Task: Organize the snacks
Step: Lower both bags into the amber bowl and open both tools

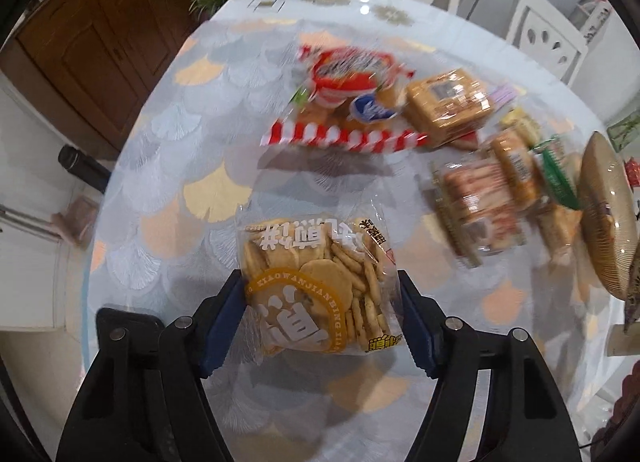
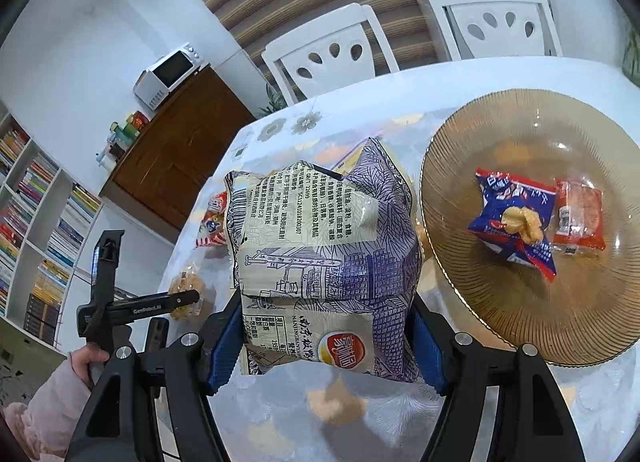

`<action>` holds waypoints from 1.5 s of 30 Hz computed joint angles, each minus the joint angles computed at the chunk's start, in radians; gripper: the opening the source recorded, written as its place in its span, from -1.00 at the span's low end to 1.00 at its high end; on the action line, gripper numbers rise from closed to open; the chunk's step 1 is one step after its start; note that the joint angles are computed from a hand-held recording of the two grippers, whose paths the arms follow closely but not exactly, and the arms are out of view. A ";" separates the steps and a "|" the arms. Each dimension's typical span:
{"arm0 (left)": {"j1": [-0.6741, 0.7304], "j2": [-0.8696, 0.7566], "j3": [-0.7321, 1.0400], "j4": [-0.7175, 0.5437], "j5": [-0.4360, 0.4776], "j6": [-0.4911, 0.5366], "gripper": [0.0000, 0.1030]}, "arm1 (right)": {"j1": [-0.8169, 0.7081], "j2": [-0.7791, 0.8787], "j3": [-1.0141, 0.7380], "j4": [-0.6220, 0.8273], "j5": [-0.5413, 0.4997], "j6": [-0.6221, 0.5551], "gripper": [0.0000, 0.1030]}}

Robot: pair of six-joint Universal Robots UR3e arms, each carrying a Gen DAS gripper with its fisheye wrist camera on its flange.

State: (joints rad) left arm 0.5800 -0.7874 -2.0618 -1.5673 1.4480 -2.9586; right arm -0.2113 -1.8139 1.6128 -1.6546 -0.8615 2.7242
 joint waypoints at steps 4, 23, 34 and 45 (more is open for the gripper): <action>-0.128 -0.117 0.137 0.030 0.014 -0.086 0.36 | -0.011 0.040 -0.084 0.047 0.017 -0.003 0.38; -0.892 -1.036 1.124 0.183 0.062 -0.374 0.42 | -0.305 0.297 -0.628 0.307 0.001 -0.048 0.41; -0.973 -1.267 1.336 0.081 -0.019 -0.379 0.50 | -0.419 0.253 -0.461 0.289 -0.090 -0.052 0.46; -0.839 -1.022 1.021 0.137 0.059 -0.349 0.50 | -0.249 0.304 -0.528 0.192 -0.065 0.132 0.47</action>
State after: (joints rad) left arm -0.2594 -1.8094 -1.0411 -1.4302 1.5070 -3.3072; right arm -0.4602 -1.5098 1.0852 -1.4627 -0.9266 2.8563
